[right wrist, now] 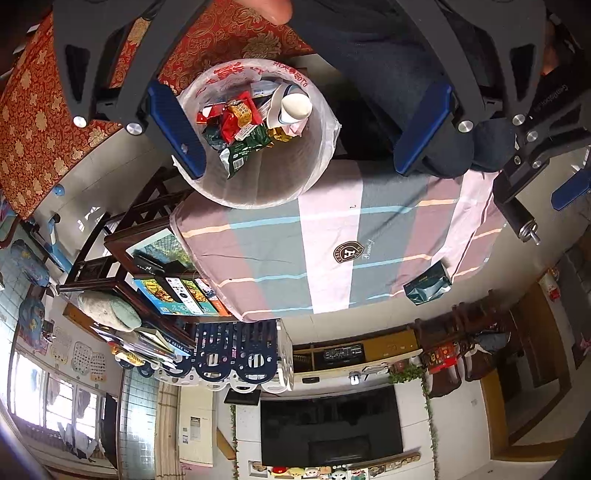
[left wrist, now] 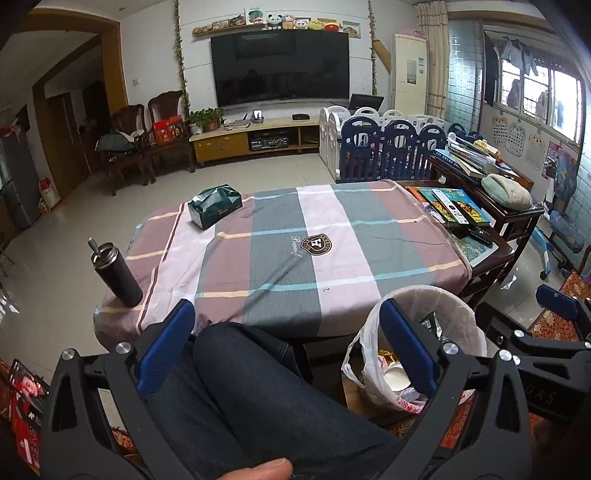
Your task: Collect trash
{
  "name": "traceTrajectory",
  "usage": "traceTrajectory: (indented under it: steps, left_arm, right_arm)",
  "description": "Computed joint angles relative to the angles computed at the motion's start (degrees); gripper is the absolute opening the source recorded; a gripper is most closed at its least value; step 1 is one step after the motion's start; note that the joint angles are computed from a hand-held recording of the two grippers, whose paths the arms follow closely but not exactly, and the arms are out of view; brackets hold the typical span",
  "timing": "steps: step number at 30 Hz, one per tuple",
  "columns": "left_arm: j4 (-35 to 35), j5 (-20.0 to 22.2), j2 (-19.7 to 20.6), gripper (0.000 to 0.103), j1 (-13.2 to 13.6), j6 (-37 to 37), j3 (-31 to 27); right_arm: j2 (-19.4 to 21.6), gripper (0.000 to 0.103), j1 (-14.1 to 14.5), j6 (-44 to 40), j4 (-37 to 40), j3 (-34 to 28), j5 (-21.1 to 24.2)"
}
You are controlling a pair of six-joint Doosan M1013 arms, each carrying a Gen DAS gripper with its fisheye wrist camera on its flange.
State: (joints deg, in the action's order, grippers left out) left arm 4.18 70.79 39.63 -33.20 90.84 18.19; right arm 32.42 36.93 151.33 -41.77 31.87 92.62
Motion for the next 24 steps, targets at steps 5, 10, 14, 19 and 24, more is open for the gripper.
traceTrajectory:
  steps: [5, 10, 14, 19, 24]
  left_arm:
    - [1.79, -1.17, -0.45, 0.1, -0.12, -1.07, 0.84]
    - [2.04, -0.8, -0.34, 0.1, -0.34, -0.63, 0.81]
    - [2.42, -0.61, -0.27, 0.1, -0.47, -0.46, 0.8]
    - [2.51, -0.69, -0.32, 0.1, -0.53, -0.24, 1.1]
    - [2.45, -1.22, -0.67, 0.1, -0.48, -0.33, 1.72]
  right_arm:
    - [0.45, 0.099, 0.59, 0.31, -3.73, -0.63, 1.85]
    - [-0.23, 0.099, 0.51, 1.2, -3.94, 0.54, 1.65]
    - [-0.3, 0.099, 0.53, 1.31, -3.93, 0.68, 1.52]
    - [-0.36, 0.099, 0.53, 1.75, -3.87, 0.93, 1.49]
    - [-0.35, 0.099, 0.39, 1.67, -3.1, 1.02, 1.67]
